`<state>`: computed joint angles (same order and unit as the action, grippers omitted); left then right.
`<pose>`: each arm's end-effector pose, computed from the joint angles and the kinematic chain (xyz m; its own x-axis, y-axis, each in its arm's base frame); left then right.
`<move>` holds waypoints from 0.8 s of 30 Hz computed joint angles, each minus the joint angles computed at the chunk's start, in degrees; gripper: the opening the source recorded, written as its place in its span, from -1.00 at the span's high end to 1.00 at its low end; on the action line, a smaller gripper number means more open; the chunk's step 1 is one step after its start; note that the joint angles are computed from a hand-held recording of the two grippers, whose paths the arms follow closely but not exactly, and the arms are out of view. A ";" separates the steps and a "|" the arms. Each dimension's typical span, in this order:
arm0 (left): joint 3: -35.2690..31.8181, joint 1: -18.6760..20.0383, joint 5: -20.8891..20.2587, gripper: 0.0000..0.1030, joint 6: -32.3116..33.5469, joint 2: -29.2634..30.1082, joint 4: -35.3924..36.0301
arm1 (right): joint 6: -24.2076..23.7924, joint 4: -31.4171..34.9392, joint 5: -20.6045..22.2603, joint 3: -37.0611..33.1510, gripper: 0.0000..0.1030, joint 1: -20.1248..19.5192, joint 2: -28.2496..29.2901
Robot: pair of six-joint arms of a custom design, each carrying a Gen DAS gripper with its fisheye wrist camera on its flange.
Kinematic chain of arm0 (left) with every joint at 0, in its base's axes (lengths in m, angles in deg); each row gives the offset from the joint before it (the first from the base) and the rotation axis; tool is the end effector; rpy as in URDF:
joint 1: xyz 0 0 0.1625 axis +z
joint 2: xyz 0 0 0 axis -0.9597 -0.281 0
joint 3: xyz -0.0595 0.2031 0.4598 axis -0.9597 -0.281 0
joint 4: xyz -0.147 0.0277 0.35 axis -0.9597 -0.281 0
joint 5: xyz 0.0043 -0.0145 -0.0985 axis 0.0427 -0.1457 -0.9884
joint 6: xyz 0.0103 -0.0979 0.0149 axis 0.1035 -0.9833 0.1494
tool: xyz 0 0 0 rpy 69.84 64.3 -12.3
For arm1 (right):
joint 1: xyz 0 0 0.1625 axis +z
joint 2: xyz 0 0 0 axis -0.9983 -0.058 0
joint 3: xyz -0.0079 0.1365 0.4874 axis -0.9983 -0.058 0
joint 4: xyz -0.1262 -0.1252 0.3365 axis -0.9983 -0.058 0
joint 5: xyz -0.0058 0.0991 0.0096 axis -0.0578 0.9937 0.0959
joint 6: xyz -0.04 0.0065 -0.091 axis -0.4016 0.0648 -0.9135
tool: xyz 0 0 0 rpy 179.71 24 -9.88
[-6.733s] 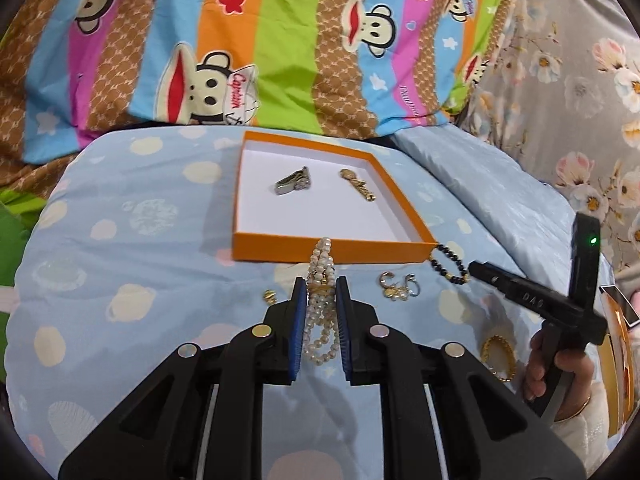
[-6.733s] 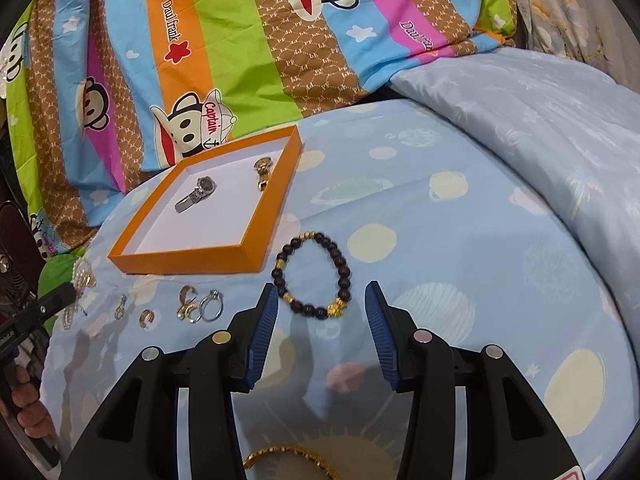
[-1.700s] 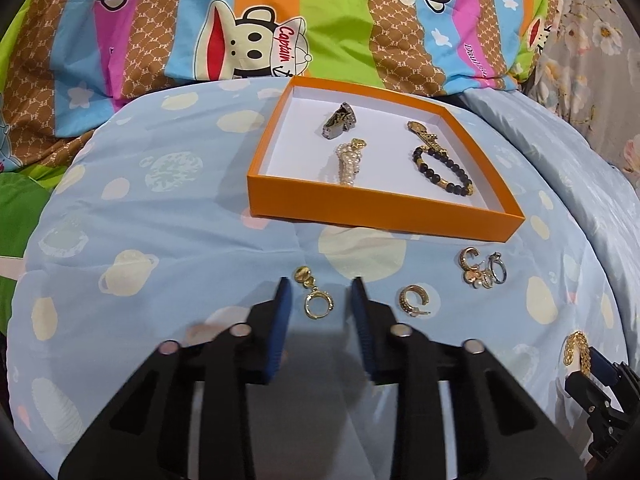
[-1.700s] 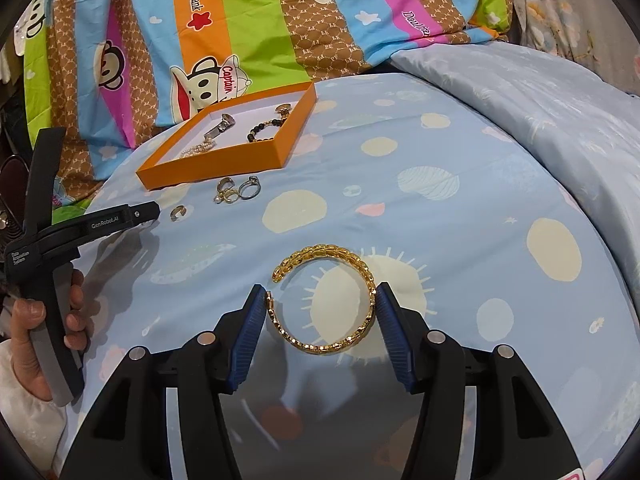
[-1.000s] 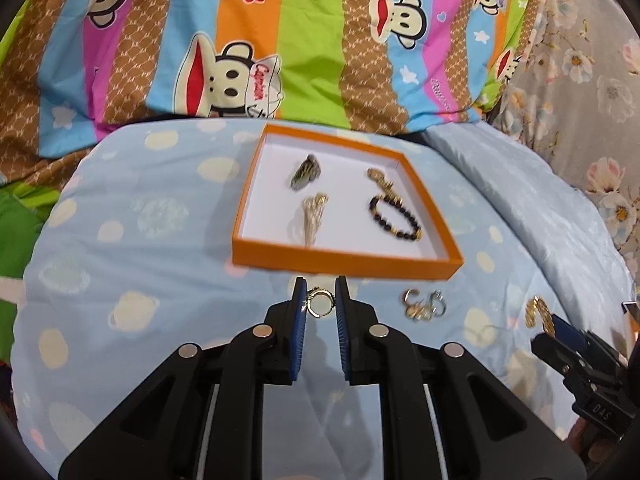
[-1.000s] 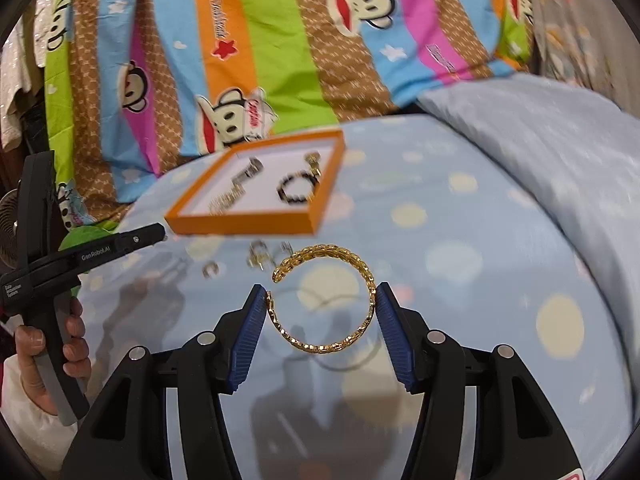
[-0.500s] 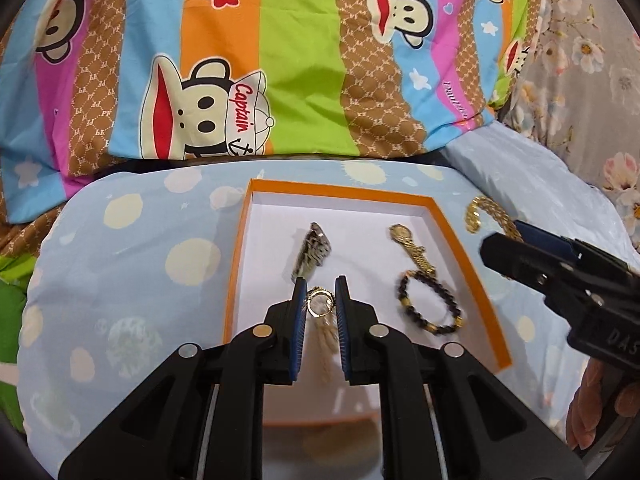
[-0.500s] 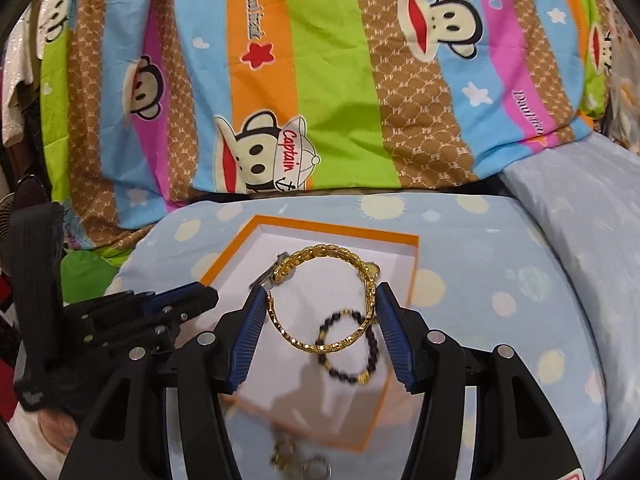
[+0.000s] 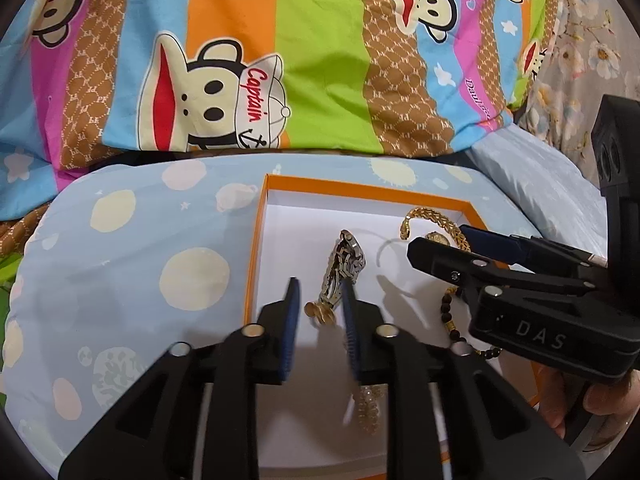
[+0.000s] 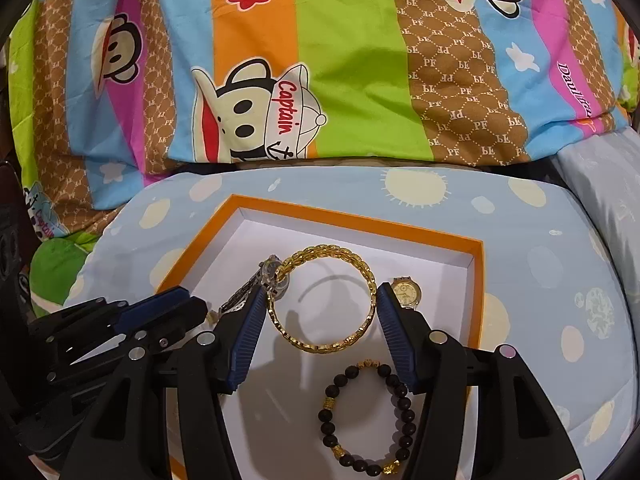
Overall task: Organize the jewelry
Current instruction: 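Lower the bangle and earring into the orange box and open both tools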
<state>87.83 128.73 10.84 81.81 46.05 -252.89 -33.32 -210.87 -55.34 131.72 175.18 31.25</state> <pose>-0.3248 -0.7597 -0.0149 -0.6743 0.6121 -0.4131 0.7304 0.6353 -0.2508 0.0621 -0.7100 0.2507 -0.7965 0.2279 0.5600 -0.2584 0.7091 -0.6561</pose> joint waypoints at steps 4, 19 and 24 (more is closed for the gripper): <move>1.53 0.02 -0.92 0.21 -0.47 -1.03 -4.10 | -0.03 -5.59 1.73 2.80 -0.12 0.03 -1.90; 12.09 0.01 3.31 0.14 -7.53 -6.54 -7.15 | 0.72 -30.52 -2.27 26.72 -0.23 1.90 -7.46; 13.92 -0.04 3.94 0.15 -8.85 -6.85 -4.61 | 3.32 -32.16 -1.52 30.25 -0.23 0.82 -6.72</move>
